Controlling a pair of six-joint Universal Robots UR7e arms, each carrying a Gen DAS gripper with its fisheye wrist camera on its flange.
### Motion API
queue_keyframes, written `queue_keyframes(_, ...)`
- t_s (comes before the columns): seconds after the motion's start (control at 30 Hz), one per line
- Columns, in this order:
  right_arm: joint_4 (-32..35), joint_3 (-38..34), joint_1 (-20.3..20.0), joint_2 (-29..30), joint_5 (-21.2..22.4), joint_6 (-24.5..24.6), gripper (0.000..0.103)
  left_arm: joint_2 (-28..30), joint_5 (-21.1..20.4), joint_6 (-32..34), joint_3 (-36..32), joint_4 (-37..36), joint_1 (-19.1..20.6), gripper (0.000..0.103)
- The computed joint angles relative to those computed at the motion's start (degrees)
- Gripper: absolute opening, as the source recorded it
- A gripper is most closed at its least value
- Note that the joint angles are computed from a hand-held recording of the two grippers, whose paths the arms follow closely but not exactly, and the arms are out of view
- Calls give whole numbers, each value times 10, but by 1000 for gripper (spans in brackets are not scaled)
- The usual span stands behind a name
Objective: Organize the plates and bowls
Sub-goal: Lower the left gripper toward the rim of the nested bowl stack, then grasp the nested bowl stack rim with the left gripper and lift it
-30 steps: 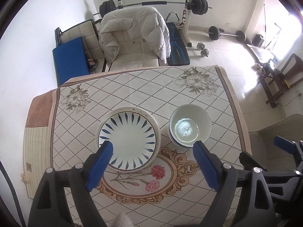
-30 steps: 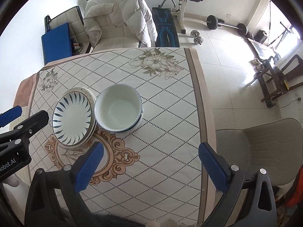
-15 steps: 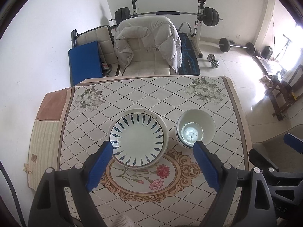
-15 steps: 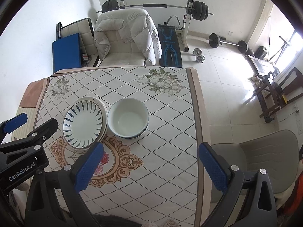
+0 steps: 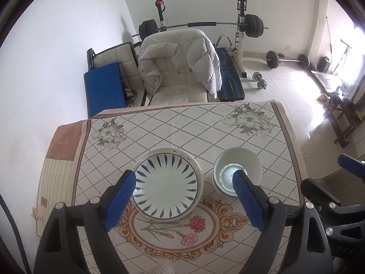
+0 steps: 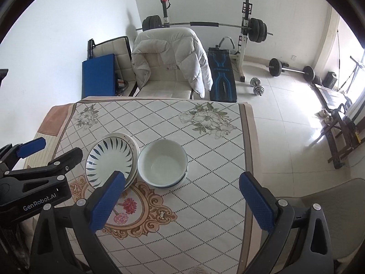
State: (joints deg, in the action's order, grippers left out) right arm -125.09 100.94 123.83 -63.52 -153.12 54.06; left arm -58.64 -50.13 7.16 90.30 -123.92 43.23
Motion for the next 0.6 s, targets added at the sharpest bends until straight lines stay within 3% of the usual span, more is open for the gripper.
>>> queue_keyframes(0.07, -68, 23, -18, -9, 18, -45, 102, 26, -22, 4, -37, 20, 11, 87)
queue_keyframes(0.17, -151, 56, -60, -24, 77, -74, 102, 87, -67, 5, -125, 106, 35, 87)
queue_keyframes(0.33, -212, 98, -141, -32, 181, -49, 102, 216, -97, 17, -288, 274, 72, 85)
queue_keyframes(0.4, -256, 116, -170, -28, 218, -48, 102, 264, -118, 34, -352, 334, 84, 81)
queue_keyframes(0.47, -304, 130, -201, -22, 266, -52, 102, 311, -136, 40, -418, 401, 94, 70)
queue_keyframes(0.6, -385, 151, -248, -3, 345, -55, 102, 388, -174, 72, -525, 515, 104, 69)
